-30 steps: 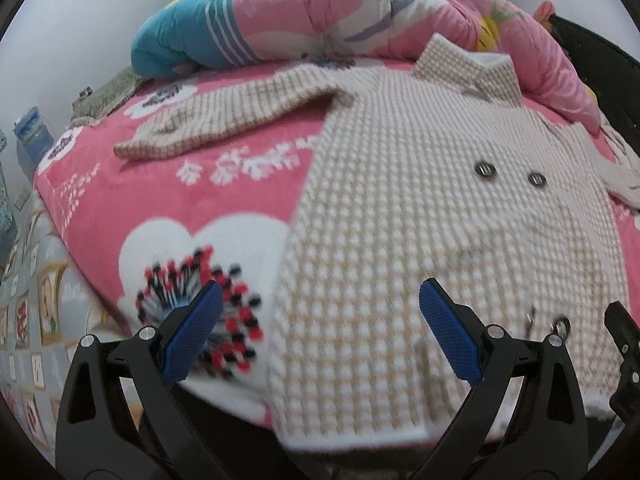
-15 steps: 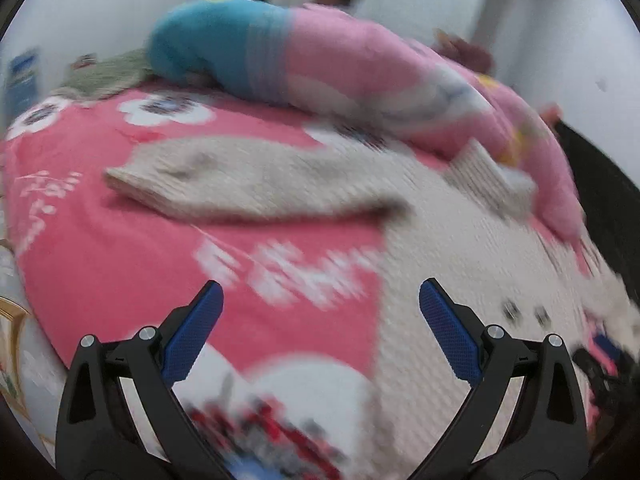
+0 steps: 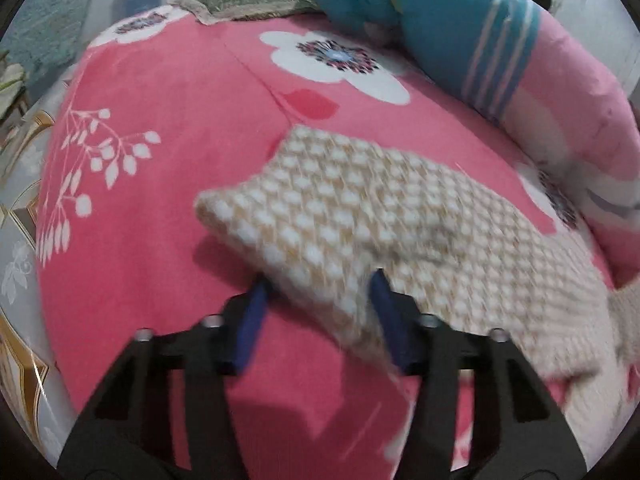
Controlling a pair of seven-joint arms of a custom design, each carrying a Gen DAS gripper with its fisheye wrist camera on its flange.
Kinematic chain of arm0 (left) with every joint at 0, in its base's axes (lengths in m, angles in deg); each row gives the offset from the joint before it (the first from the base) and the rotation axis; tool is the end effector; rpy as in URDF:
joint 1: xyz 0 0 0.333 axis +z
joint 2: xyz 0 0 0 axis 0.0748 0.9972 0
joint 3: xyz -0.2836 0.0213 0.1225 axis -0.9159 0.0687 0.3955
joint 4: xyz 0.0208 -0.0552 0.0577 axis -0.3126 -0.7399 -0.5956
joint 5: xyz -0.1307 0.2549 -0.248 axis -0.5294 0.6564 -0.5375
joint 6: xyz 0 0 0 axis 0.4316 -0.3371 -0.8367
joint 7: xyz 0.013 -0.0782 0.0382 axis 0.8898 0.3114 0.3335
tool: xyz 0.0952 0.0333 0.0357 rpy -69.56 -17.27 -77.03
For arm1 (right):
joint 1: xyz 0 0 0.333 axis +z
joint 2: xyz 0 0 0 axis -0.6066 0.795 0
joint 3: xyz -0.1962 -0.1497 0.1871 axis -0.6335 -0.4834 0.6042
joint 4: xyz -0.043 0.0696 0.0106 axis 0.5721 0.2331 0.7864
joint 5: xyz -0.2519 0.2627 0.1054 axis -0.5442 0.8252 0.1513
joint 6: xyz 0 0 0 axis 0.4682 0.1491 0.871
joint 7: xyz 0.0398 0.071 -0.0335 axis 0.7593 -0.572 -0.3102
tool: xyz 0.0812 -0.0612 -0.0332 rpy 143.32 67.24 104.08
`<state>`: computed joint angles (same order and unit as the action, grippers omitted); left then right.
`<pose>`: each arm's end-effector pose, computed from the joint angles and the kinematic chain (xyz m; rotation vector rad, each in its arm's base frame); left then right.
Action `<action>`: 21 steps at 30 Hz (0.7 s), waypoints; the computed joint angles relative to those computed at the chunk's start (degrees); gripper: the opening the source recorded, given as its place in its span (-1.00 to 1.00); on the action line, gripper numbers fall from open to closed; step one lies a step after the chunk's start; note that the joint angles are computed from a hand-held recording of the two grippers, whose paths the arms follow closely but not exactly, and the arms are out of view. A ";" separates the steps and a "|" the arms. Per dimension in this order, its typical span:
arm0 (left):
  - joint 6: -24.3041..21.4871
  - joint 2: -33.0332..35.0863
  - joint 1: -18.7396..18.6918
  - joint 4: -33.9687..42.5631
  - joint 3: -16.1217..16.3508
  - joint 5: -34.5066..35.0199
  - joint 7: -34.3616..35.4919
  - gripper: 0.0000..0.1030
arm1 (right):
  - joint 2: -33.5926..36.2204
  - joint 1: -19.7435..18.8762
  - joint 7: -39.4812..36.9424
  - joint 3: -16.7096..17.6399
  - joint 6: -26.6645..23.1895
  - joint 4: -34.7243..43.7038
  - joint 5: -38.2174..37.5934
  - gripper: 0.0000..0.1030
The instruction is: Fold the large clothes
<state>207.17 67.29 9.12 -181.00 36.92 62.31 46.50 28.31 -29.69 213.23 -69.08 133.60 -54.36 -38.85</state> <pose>0.5936 0.0126 0.5517 -2.3070 1.3479 -0.6138 0.4085 0.1763 0.5019 -1.5171 1.9164 -0.8549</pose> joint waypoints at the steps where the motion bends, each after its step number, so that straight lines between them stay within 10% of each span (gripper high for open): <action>1: -0.15 0.48 -0.11 0.72 -0.05 2.46 -1.29 -0.31 | -0.35 0.14 0.07 -0.51 1.05 -0.63 0.40 0.89; 3: -2.24 1.54 -1.10 3.18 -0.39 9.86 -5.01 -0.58 | -1.54 -0.35 0.72 -0.40 1.80 -1.58 0.33 0.89; 11: -1.08 -2.49 -6.52 8.99 -4.89 24.56 -3.81 -0.66 | -10.83 -2.33 3.21 0.45 5.10 -9.02 0.65 0.89; 21: 3.06 0.62 -21.08 18.84 -13.54 12.75 15.37 -0.57 | -23.59 -2.23 1.97 1.59 2.66 -19.34 8.71 0.89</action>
<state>210.23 67.92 -11.96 -162.16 23.38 75.06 61.87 4.72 -31.92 215.20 -67.49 136.26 -73.70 -30.14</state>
